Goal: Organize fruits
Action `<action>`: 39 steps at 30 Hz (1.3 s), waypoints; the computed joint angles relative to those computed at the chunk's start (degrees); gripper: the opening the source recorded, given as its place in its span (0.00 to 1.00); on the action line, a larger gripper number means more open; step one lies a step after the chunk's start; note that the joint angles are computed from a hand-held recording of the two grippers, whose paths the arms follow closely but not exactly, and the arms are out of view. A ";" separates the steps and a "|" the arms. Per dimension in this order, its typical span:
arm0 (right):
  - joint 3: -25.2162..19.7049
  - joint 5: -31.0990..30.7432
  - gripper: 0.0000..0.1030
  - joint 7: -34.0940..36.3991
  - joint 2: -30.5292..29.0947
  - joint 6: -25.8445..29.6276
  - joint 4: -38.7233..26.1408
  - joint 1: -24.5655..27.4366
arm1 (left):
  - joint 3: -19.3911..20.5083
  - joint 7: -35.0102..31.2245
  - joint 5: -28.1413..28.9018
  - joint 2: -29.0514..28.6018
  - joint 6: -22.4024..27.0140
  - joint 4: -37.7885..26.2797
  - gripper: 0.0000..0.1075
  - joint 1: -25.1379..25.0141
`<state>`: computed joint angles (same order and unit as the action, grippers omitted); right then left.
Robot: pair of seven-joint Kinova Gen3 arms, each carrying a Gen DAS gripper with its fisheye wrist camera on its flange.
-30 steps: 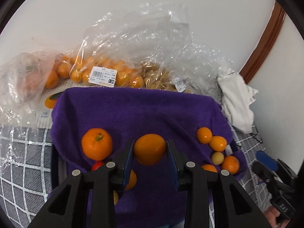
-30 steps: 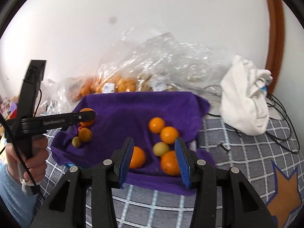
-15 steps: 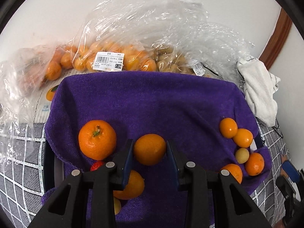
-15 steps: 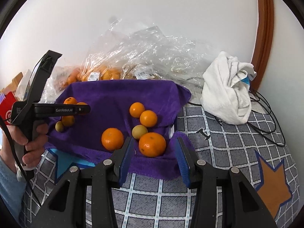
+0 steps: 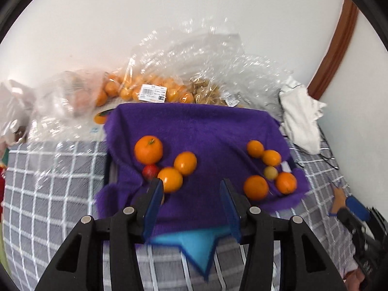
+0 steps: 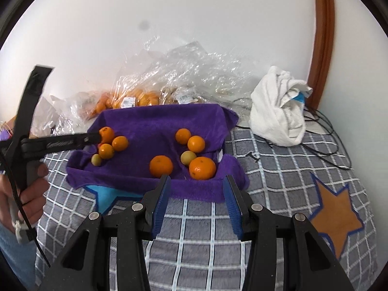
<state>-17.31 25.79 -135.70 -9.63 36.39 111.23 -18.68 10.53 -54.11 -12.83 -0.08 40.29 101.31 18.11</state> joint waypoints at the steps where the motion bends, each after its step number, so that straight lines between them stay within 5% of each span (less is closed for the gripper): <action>1: -0.12 -0.38 0.43 0.37 -1.17 1.08 -0.36 -0.28 | 0.41 1.98 -1.53 -1.48 0.86 0.63 0.44 0.44; 8: -4.38 -0.48 0.49 -3.03 -8.70 8.80 -2.69 1.24 | 7.70 13.31 -9.35 -12.45 5.88 4.70 0.56 -0.85; 13: -6.91 -5.21 0.50 -1.44 -14.36 13.00 -2.86 3.36 | 12.47 15.13 -7.83 -18.84 8.45 6.26 0.61 -2.95; 17: -9.97 -7.11 0.84 -1.77 -19.78 13.87 -0.92 6.44 | 16.84 14.97 -6.09 -23.46 11.20 6.92 0.67 -5.18; 21: -12.41 -9.45 0.95 1.11 -24.10 16.14 -0.40 8.58 | 22.23 15.69 -5.56 -28.01 14.22 6.62 0.71 -9.55; 39: -14.30 -18.51 0.96 9.42 -31.24 20.10 -1.31 17.75 | 26.39 5.17 4.88 -36.08 15.77 4.69 0.72 -20.37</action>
<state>-31.62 7.28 -126.29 -40.87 56.49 109.91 -0.93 36.92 -48.94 -7.95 -36.16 56.06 106.01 -2.27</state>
